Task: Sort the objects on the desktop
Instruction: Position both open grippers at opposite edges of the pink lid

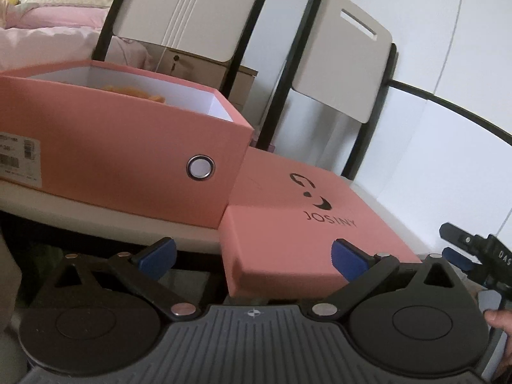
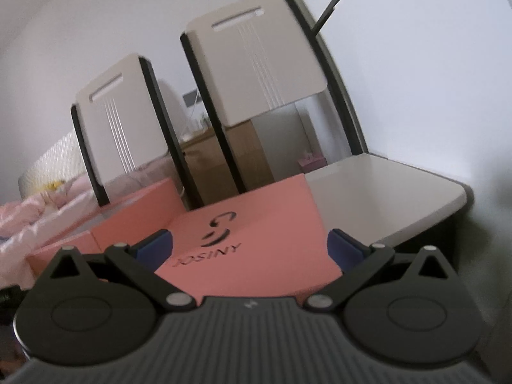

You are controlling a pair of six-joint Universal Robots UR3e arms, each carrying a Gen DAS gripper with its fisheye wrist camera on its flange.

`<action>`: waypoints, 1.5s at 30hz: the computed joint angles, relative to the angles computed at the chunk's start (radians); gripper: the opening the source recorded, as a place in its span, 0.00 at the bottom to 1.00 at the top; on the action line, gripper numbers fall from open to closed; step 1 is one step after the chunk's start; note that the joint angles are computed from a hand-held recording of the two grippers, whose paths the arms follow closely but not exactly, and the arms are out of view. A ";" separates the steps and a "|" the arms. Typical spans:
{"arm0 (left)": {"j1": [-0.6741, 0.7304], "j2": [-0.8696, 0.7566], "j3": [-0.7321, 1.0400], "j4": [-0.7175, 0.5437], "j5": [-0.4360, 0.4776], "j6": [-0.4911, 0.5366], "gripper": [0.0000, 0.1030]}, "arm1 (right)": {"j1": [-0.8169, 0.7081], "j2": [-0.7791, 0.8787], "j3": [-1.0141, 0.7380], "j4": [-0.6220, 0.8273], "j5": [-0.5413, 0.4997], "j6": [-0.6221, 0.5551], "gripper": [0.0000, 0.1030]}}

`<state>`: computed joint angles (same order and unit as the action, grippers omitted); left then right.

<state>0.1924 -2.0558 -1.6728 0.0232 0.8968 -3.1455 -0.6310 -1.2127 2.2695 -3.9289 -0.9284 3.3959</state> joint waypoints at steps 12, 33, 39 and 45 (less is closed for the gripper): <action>-0.015 -0.022 -0.016 0.059 0.001 0.094 1.00 | 0.018 -0.075 0.211 -0.153 -0.092 0.027 1.00; -0.042 -0.295 0.302 -0.143 -0.148 0.246 1.00 | 0.221 0.260 -0.396 0.236 -0.365 -0.066 1.00; -0.053 -0.265 0.235 -0.087 -0.114 0.290 1.00 | 0.181 0.251 -0.346 0.196 -0.290 -0.057 1.00; -0.048 -0.202 0.131 -0.048 -0.103 0.301 1.00 | 0.155 0.189 -0.235 0.155 -0.243 -0.106 1.00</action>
<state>0.1447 -2.2576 -1.5413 -0.0246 0.7940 -2.8447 -0.4764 -1.0238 2.0349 -3.7742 -1.1709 3.2903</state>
